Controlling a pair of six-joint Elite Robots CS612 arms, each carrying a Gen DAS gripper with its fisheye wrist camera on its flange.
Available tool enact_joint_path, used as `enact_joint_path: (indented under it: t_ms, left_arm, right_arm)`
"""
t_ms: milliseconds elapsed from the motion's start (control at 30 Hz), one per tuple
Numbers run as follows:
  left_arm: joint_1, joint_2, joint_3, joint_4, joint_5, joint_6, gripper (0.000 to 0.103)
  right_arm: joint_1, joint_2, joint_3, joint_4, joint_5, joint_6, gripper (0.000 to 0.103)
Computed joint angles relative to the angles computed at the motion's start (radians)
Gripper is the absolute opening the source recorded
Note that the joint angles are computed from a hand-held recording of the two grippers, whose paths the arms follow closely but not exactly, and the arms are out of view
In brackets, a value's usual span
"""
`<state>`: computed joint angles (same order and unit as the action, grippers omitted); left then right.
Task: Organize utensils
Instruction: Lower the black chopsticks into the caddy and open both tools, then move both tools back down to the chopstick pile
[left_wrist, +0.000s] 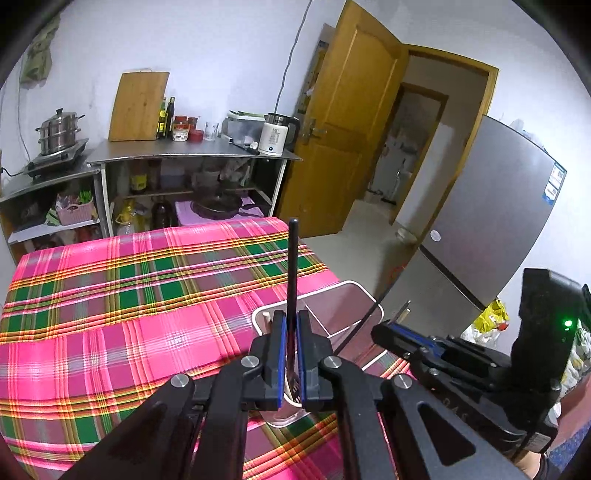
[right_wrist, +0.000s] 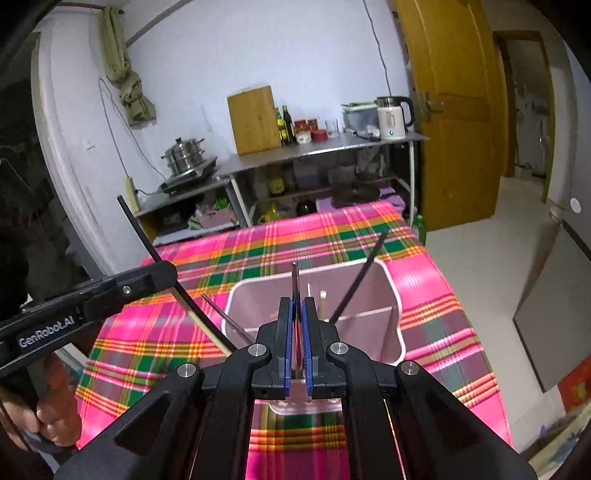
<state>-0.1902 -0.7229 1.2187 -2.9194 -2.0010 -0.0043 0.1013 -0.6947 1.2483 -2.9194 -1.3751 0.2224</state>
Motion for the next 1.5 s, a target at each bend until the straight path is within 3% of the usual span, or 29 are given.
enact_joint_path:
  t_ms: [200, 367, 800, 1233, 1500]
  left_arm:
    - [0.001, -0.013, 0.017, -0.003, 0.004, 0.009, 0.006]
    - [0.009, -0.034, 0.047, -0.055, -0.001, -0.001, 0.008]
    - [0.044, -0.092, 0.175, -0.154, 0.018, -0.033, 0.009]
    - [0.084, -0.104, 0.263, -0.142, 0.076, -0.062, 0.009]
    - [0.092, -0.084, 0.275, -0.092, 0.103, -0.074, 0.016]
  right_arm:
    - [-0.002, -0.002, -0.001, 0.030, 0.005, 0.005, 0.006]
    - [-0.003, -0.021, 0.025, -0.005, -0.004, 0.002, 0.012]
    - [0.003, -0.083, 0.128, -0.089, 0.009, 0.011, 0.013]
    - [0.029, -0.101, 0.178, -0.095, 0.056, -0.016, 0.013]
    - [0.041, -0.089, 0.181, -0.066, 0.087, -0.033, 0.013]
